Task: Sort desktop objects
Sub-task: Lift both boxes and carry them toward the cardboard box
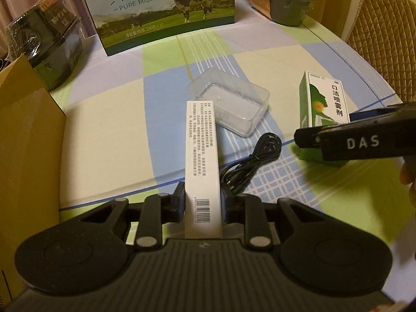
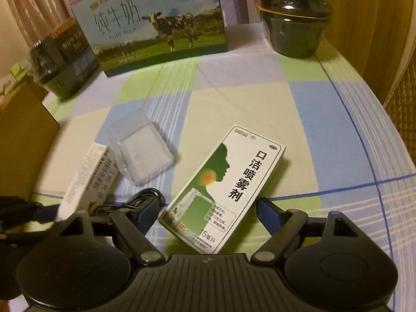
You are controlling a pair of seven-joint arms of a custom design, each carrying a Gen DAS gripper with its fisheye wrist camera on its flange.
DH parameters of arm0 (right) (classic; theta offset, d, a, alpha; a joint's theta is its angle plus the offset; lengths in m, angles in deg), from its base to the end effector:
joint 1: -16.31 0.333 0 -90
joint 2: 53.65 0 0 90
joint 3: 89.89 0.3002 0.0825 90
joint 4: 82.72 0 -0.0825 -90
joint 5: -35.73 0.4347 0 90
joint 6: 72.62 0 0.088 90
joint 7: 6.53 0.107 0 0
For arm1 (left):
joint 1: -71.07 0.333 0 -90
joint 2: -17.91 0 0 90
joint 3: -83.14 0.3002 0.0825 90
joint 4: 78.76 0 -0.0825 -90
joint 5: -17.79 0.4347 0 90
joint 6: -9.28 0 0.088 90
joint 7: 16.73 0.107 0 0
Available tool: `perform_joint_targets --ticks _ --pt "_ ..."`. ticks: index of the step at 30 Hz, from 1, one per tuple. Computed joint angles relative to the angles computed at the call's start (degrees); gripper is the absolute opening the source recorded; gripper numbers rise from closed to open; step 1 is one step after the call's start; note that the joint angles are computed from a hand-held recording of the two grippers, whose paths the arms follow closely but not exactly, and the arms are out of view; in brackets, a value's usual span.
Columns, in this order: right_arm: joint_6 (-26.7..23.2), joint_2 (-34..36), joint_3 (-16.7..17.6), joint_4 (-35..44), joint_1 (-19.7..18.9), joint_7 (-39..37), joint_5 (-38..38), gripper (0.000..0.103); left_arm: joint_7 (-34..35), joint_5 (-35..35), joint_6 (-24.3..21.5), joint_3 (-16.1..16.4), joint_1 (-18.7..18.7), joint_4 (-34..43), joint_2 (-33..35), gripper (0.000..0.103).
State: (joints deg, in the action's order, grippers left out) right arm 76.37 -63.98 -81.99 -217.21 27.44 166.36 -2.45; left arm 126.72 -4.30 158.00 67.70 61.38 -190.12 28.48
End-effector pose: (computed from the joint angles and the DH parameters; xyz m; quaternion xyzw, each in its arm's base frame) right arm 0.5212 0.1936 0.4023 -0.4411 0.8426 -0.2142 0.2226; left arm 0.6162 -0.2740 0.4000 -0.2373 0.9311 -0.2522 0.1143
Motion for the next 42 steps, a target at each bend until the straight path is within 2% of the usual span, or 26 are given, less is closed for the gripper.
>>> perform_joint_targets --ticks 4,6,12,17,24,27,31,32,34,37,42 --pt "-1.0 -1.3 0.0 -0.9 0.4 -2.2 0.8 0.059 0.3 -0.5 -0.7 -0.1 0.2 -0.5 -0.6 0.022" --pt "-1.5 -2.4 0.1 -1.7 0.6 -4.2 1.4 0.055 0.6 -1.4 -0.7 -0.1 0.2 -1.4 -1.4 0.022" --pt "-2.5 -8.3 0.4 -6.8 2.8 -13.6 8.7 0.054 2.5 -2.9 -3.9 0.8 0.0 -5.5 -6.0 0.022" --pt "-4.2 -16.4 1.4 -13.4 5.4 -20.3 16.7 0.054 5.1 -6.4 -8.2 2.8 -0.8 -12.9 -13.8 0.022" --pt "-9.8 -28.6 5.0 -21.3 9.9 -21.1 25.1 0.054 9.2 -10.5 -12.7 7.9 -3.4 -25.4 -27.0 0.022" --pt "-13.1 -32.4 6.6 -23.0 11.7 -20.9 26.5 0.054 11.2 -11.6 -15.2 10.0 -4.3 -29.6 -31.9 0.022" --pt "-15.6 -34.1 8.6 -23.3 12.3 -19.4 25.8 0.055 14.1 -12.0 -13.1 11.3 -5.6 -33.9 -35.7 0.024" --pt "-15.7 -34.4 8.9 -23.6 12.4 -18.8 25.6 0.055 14.3 -12.1 -12.1 11.4 -5.9 -34.4 -36.1 0.033" --pt "-15.3 -35.2 9.2 -24.3 12.3 -17.0 25.3 0.061 14.9 -12.9 -10.7 12.0 -6.6 -35.0 -36.4 0.041" --pt "-14.0 -36.0 9.6 -25.1 11.6 -14.4 24.4 0.068 14.3 -13.5 -9.8 12.2 -7.3 -34.3 -35.2 0.041" --pt "-12.8 -35.3 10.2 -25.2 10.0 -11.9 21.8 0.068 17.0 -15.4 -6.8 12.5 -8.7 -34.2 -34.2 0.041"
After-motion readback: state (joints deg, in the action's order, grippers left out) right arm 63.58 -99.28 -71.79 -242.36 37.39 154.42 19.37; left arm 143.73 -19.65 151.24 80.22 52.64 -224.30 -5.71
